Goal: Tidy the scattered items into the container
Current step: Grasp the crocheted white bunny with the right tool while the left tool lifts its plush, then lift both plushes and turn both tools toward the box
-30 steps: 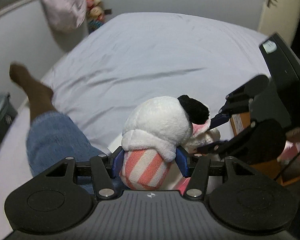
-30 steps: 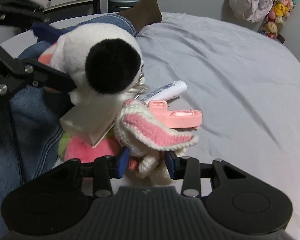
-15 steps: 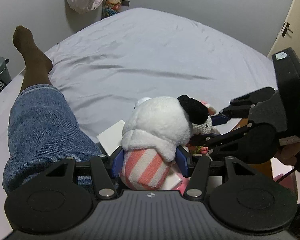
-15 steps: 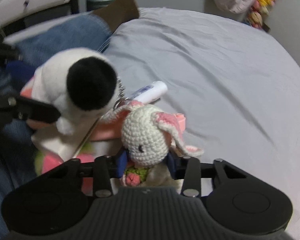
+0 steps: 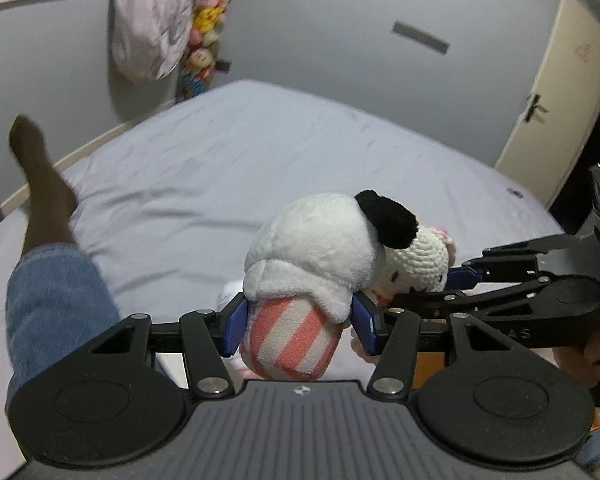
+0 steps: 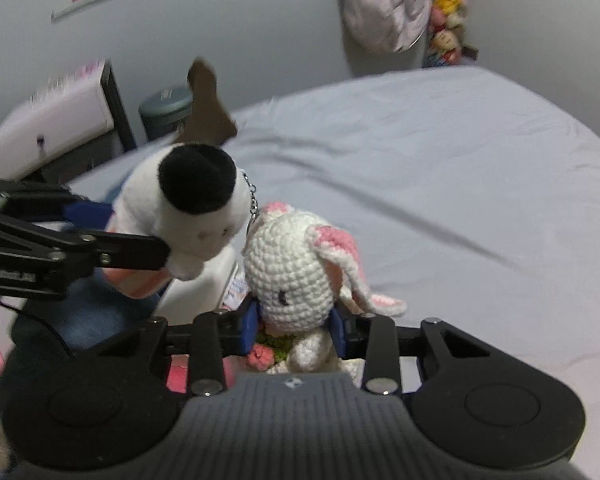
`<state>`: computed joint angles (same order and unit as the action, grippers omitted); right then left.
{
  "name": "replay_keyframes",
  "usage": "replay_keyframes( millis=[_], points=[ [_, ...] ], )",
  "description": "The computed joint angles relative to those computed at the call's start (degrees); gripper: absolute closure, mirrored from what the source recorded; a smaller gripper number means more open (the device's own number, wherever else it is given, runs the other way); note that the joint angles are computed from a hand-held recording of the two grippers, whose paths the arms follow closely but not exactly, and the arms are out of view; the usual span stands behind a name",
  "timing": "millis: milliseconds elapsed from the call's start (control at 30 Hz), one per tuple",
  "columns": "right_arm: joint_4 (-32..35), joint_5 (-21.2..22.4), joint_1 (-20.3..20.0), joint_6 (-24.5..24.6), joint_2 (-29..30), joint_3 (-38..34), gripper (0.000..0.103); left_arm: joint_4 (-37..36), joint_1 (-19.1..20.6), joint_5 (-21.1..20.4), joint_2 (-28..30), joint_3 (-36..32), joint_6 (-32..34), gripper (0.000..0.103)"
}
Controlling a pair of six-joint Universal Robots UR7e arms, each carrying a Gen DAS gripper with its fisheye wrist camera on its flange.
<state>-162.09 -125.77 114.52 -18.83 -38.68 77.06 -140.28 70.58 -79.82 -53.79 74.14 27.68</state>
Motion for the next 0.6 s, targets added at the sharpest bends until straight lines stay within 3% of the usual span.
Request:
replay_keyframes(
  millis=[400, 600],
  points=[
    [-14.7, -5.0, 4.4, 3.0, -11.3, 14.4, 0.064, 1.9, -3.6, -10.6, -1.1, 2.1, 3.5, 0.04],
    [-12.1, -8.6, 4.1, 12.7, -18.0, 21.6, 0.064, 9.2, -4.8, -14.3, 2.3, 0.3, 1.3, 0.04]
  ],
)
